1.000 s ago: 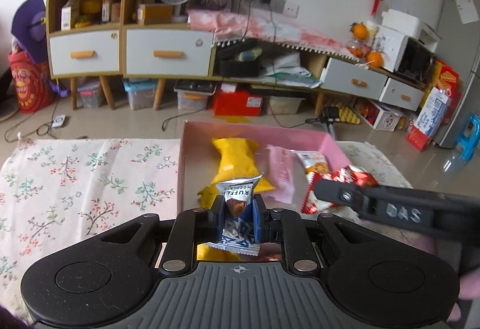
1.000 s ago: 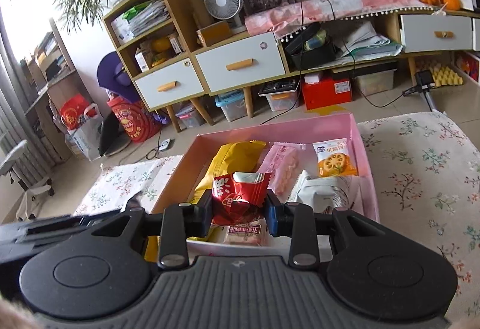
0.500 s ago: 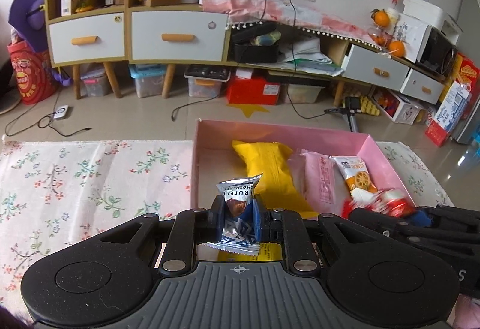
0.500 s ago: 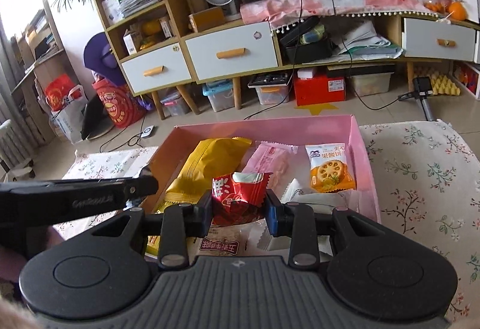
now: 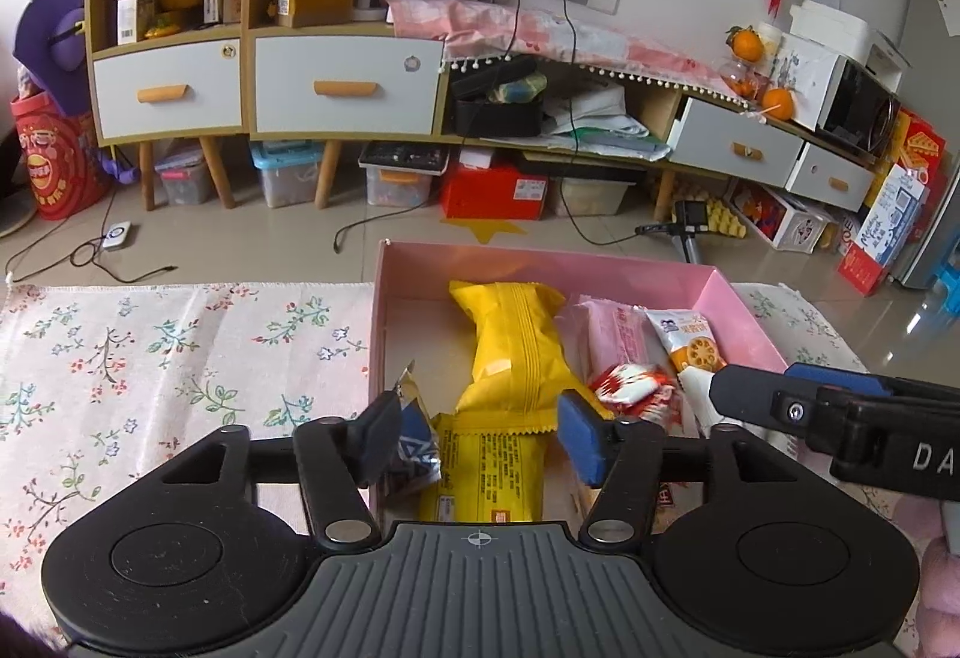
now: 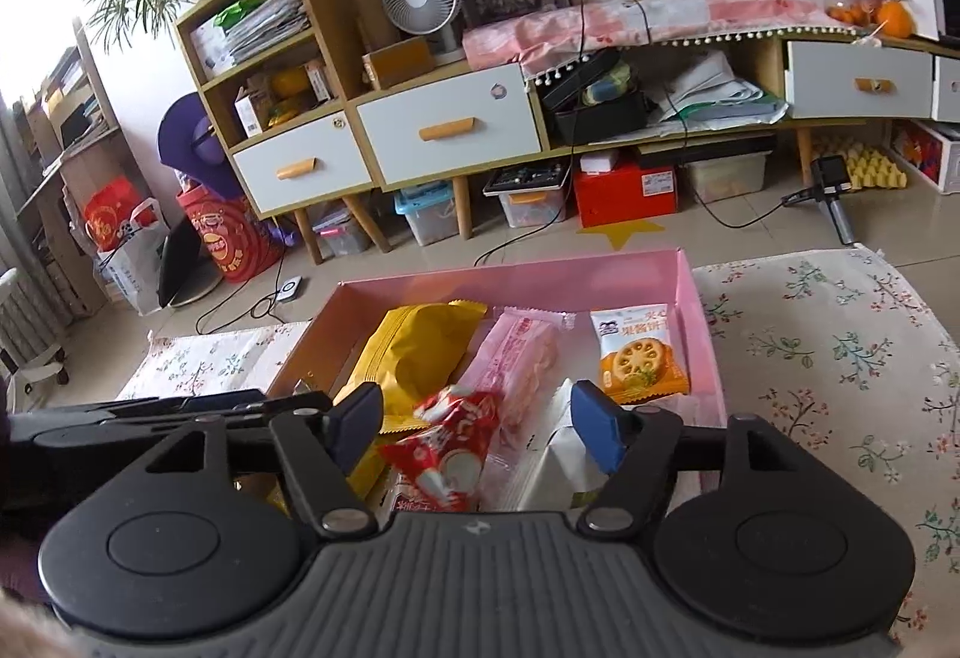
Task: Organize snacks
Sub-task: 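Lower both items into the pink box and open both grippers, then move both grippers back to the snack pile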
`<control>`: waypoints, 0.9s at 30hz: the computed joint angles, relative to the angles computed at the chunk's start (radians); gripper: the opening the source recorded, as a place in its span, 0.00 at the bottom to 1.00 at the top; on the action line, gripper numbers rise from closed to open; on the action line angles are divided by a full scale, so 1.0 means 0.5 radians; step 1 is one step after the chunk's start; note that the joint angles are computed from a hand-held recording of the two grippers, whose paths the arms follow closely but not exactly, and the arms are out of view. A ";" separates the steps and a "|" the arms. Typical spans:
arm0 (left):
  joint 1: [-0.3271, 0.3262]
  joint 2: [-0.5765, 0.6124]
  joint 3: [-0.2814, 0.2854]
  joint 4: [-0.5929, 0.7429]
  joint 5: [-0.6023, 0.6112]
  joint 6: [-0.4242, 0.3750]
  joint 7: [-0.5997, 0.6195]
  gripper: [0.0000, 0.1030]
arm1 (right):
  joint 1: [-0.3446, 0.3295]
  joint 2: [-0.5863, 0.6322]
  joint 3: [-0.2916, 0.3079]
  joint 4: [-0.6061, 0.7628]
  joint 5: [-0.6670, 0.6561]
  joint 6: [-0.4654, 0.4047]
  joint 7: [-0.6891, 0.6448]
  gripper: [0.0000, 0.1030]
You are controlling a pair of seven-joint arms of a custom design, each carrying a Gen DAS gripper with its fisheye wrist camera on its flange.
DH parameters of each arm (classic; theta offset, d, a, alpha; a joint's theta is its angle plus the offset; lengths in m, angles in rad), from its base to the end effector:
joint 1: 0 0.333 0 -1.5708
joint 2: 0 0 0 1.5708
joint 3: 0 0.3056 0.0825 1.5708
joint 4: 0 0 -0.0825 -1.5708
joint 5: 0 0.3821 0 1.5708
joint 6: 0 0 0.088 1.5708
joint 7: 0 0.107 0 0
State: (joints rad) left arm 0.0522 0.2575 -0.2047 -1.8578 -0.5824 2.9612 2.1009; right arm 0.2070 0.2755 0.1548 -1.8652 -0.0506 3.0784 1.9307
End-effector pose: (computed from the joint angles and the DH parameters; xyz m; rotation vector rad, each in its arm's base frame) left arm 0.6586 -0.0523 0.4669 -1.6534 1.8711 -1.0291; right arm 0.6254 0.2305 0.4776 -1.6018 1.5643 -0.4589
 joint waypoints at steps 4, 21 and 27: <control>0.019 -0.065 -0.016 -0.065 -0.052 -0.001 0.056 0.63 | 0.019 -0.024 -0.028 -0.024 -0.022 0.002 0.020 0.73; -0.078 -0.458 0.087 -0.487 -0.456 0.022 0.405 0.85 | -0.048 -0.221 0.057 -0.251 0.122 0.035 -0.214 0.92; -0.143 -0.571 0.155 -0.621 -0.621 0.040 0.534 0.91 | -0.040 -0.287 0.058 -0.334 0.211 0.052 -0.340 0.96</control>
